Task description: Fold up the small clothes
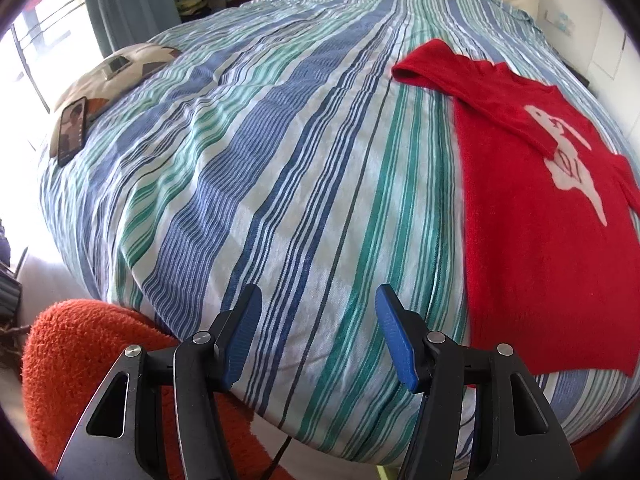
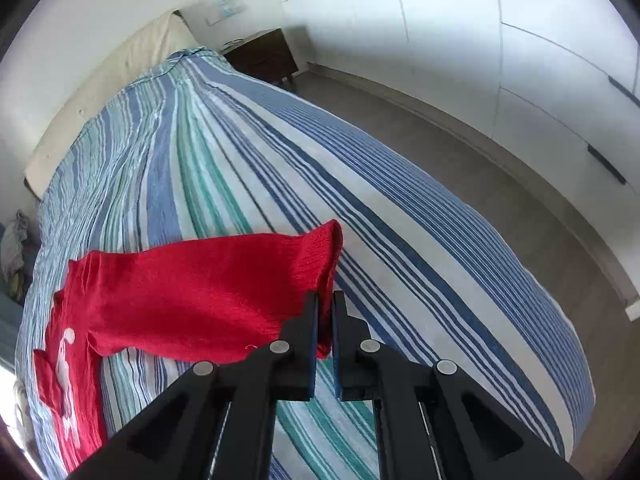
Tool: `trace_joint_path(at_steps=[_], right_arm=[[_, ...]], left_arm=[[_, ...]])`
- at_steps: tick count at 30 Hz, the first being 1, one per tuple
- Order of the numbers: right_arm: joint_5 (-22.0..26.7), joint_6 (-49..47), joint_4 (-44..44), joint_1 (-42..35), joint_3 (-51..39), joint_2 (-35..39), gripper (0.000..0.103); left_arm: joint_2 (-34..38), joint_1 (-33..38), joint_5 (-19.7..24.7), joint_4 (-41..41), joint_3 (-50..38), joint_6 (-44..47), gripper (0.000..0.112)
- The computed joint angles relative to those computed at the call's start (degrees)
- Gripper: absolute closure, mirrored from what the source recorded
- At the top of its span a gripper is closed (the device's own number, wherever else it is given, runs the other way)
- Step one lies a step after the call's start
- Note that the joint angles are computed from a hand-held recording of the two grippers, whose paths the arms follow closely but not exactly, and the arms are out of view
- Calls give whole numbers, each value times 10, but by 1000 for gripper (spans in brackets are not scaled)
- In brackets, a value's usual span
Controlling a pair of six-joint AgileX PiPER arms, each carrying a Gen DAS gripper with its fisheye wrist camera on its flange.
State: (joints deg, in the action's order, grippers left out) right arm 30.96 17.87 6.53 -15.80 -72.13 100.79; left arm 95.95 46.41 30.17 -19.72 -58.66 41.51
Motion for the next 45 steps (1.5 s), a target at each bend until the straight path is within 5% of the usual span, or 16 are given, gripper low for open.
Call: trace_joint_path(at_steps=[9, 14, 18, 22, 26, 33, 35, 38, 40, 42, 45], right_arm=[[-26, 40, 3, -10, 59, -16, 99], [-12, -74, 110, -43, 53, -13, 94], [-7, -65, 101, -64, 66, -45, 90], [-16, -75, 74, -40, 59, -75, 90], [7, -187, 164, -12, 32, -41, 90], [-15, -100, 101, -1, 70, -26, 89], [-12, -45, 23, 15, 76, -50, 89], [0, -41, -22, 28, 93, -103, 81], [14, -38, -54, 40, 110, -147, 70], [30, -3, -113, 68, 128, -196, 46], [48, 73, -207, 124, 168, -271, 34]], left_arm=[[13, 9, 13, 10, -15, -19, 50], [11, 15, 17, -5, -13, 0, 50], [15, 19, 20, -4, -17, -4, 50], [15, 12, 13, 6, -14, -11, 50], [9, 0, -3, 26, -2, -15, 50], [-49, 4, 34, 3, -16, 36, 50], [-73, -5, 48, -28, -31, 70, 40], [-86, -34, 73, -57, -64, 97, 34], [-85, -57, 89, -74, -84, 108, 32], [-81, -82, 97, -84, -96, 119, 31], [-68, -134, 101, -77, -123, 124, 31]])
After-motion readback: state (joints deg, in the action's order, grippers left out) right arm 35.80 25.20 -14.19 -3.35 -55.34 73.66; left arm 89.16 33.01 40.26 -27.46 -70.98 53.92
